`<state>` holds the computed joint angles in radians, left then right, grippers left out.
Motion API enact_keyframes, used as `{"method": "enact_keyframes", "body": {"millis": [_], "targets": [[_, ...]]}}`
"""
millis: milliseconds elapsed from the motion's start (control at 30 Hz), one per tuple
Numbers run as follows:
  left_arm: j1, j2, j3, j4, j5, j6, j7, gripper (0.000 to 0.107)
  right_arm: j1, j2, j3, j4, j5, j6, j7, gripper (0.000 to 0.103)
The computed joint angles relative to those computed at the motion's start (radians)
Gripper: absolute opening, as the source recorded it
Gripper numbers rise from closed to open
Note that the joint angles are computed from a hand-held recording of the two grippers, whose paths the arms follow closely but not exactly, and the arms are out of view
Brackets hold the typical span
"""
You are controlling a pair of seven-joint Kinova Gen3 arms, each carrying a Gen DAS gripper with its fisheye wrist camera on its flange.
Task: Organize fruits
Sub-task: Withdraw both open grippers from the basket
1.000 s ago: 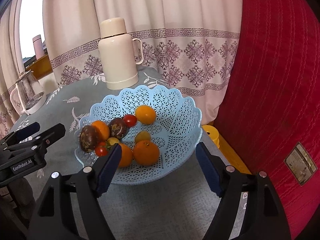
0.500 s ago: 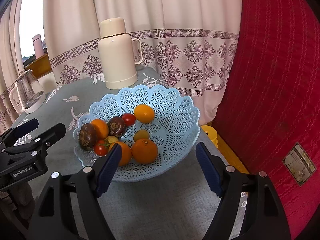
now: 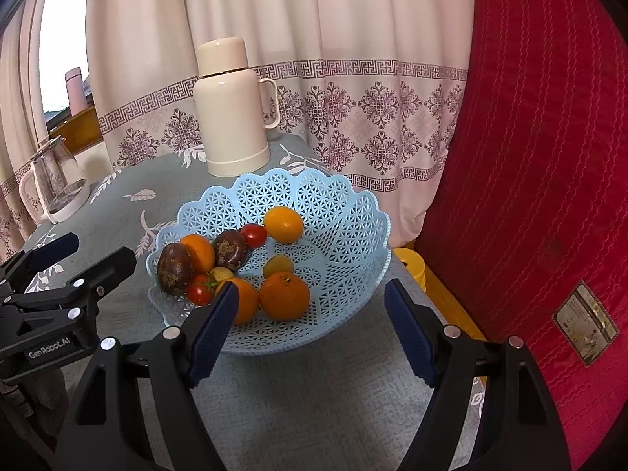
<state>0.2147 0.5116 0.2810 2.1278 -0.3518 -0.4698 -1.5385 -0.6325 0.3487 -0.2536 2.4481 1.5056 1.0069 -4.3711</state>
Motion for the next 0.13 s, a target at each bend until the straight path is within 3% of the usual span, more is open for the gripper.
{"method": "enact_keyframes", "body": {"millis": [133], "targets": [[-0.010,-0.001,0.004,-0.005,0.002,0.021,0.017,0.100,-0.003,-0.005,-0.002,-0.002,-0.004,0.000,0.008,0.076]]}}
